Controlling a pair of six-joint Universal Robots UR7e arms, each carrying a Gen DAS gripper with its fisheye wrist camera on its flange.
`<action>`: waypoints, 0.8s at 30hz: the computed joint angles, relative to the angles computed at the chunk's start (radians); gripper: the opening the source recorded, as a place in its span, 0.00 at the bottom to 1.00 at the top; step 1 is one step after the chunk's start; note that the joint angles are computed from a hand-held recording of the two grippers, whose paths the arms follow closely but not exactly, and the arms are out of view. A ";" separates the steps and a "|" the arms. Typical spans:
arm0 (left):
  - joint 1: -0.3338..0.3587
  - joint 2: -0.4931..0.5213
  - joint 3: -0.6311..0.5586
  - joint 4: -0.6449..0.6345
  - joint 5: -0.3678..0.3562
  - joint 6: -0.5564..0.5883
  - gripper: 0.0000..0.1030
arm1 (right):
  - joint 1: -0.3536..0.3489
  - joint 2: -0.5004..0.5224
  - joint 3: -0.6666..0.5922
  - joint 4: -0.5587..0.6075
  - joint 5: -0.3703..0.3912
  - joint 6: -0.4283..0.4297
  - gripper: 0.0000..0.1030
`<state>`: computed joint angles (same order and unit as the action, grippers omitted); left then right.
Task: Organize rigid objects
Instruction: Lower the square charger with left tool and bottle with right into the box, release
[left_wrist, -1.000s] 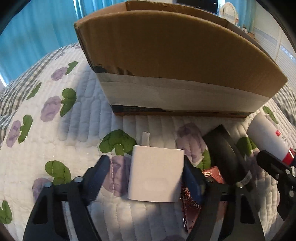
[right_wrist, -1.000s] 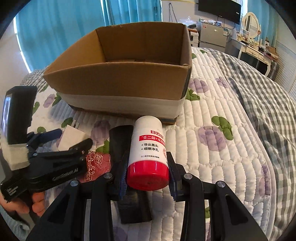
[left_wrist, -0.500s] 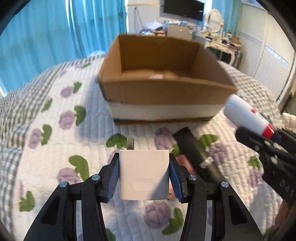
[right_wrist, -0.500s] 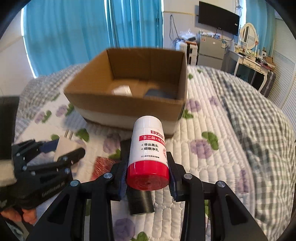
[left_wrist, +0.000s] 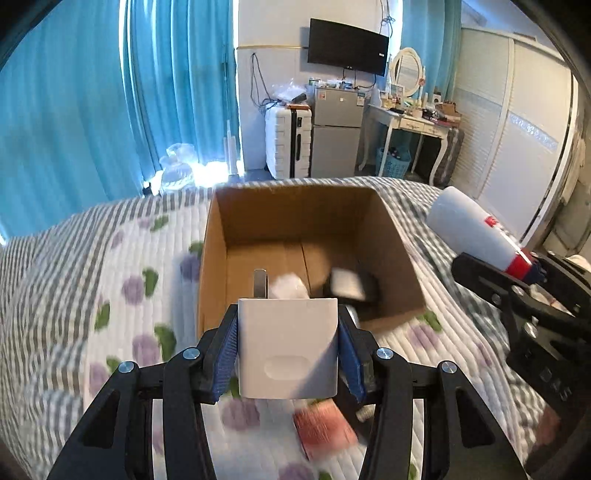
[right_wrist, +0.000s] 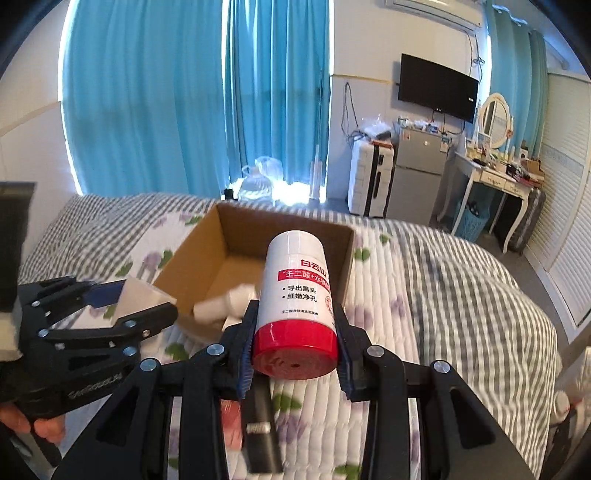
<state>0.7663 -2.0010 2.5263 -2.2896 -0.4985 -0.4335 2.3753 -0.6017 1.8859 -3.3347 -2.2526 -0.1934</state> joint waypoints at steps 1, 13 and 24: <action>0.031 0.060 -0.012 -0.085 0.008 0.060 0.49 | -0.009 0.009 -0.021 0.003 0.006 -0.014 0.34; 0.283 0.423 -0.116 -0.529 -0.080 0.347 0.49 | -0.127 0.103 -0.127 -0.010 0.078 -0.083 0.34; 0.232 0.364 -0.093 -0.581 -0.041 0.364 0.77 | -0.148 0.126 -0.146 0.002 0.088 -0.091 0.34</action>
<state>0.9979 -1.6365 2.4329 -2.8710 -0.5393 -0.0698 2.2278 -0.4757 1.7399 -3.3330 -2.1649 -0.2848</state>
